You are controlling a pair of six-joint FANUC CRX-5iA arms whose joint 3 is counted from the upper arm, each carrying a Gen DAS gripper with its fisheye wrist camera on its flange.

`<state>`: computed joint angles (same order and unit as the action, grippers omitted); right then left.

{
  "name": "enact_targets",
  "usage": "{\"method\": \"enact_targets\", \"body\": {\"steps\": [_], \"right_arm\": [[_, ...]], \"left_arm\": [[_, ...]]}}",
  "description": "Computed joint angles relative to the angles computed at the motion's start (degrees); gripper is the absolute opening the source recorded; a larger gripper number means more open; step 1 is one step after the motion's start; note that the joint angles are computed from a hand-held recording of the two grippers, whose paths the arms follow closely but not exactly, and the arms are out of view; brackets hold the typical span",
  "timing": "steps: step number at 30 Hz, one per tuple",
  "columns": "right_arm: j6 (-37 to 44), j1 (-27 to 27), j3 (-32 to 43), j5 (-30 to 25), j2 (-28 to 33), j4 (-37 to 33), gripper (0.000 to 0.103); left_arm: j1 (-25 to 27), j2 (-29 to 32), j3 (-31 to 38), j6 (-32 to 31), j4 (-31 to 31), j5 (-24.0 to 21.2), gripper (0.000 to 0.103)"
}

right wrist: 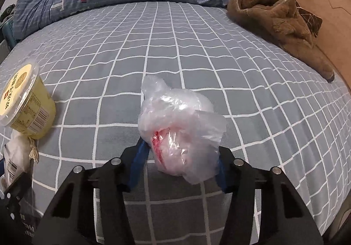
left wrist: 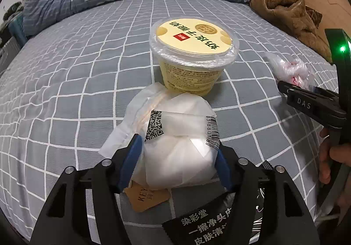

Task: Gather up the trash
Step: 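Grasp the white drawstring bag with the left tool while the right tool grasps the clear plastic bag, then lift both bags and carry them off the bed over the bin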

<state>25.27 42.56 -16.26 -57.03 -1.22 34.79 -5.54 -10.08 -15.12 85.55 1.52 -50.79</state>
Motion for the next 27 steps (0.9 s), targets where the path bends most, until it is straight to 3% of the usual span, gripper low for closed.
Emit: {"method": "enact_targets", "body": {"steps": [9,27], "right_arm": [[-0.03,0.69,0.43,-1.25,-0.07,0.96,0.049],[-3.54,5.21,-0.33,-3.27,-3.66,4.97,0.049]], "left_arm": [[0.47,-1.4,-1.06,-1.06,0.99,1.42,0.051],[3.7,-6.14,-3.19,-5.31,6.84,1.53,0.051]]}}
